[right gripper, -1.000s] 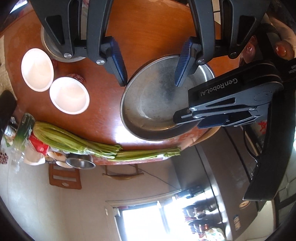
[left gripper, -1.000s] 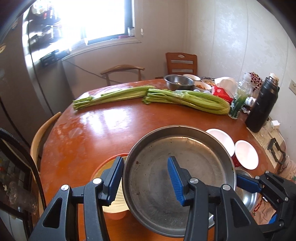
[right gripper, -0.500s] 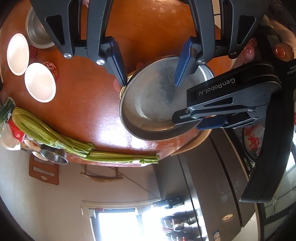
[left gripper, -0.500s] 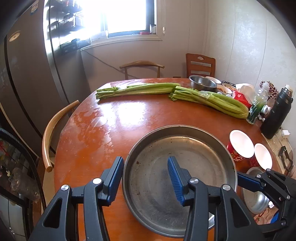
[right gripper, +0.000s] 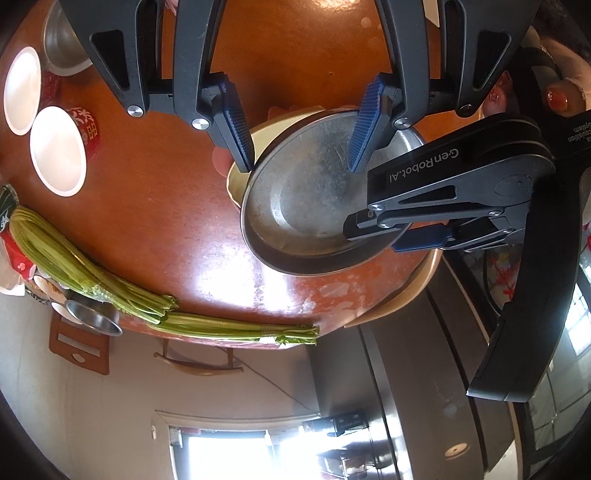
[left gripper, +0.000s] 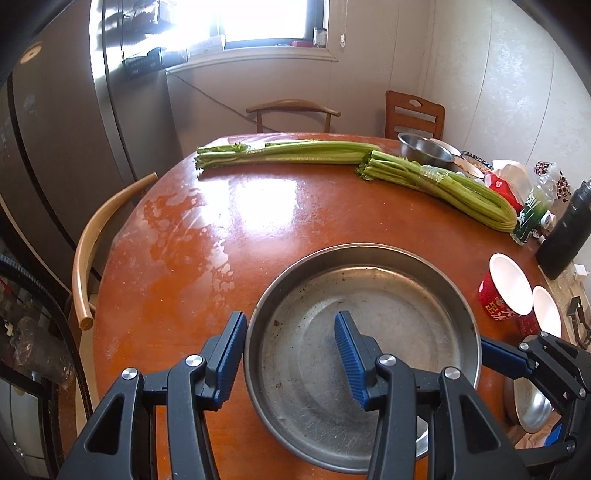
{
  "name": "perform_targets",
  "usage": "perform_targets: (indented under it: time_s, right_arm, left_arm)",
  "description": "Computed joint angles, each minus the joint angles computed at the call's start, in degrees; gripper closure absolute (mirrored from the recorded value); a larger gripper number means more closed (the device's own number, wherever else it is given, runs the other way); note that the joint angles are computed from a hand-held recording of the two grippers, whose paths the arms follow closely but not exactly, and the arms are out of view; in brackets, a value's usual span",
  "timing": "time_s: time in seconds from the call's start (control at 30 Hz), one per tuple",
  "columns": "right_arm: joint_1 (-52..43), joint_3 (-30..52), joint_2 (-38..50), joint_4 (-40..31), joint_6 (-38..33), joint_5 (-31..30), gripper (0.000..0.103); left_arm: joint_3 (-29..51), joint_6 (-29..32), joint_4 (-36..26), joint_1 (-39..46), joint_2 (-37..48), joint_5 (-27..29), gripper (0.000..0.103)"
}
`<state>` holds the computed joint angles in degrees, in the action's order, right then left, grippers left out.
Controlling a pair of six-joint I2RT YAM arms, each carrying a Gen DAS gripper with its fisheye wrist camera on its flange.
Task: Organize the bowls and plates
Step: 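Lift the silver tray with the left gripper toward the stacked plates, then lower the silver tray onto the yellow shell plate with the left gripper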
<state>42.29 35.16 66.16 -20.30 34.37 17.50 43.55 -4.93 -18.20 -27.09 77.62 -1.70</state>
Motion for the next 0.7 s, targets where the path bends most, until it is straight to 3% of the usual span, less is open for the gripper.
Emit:
perform_targets:
  time_s: [0.7]
  right_arm:
    - [-4.42, 0.65, 11.66, 6.43, -1.98, -2.86, 0.048]
  left_arm:
    - [1.9, 0.62, 4.29, 0.35, 10.61, 0.02, 0.054]
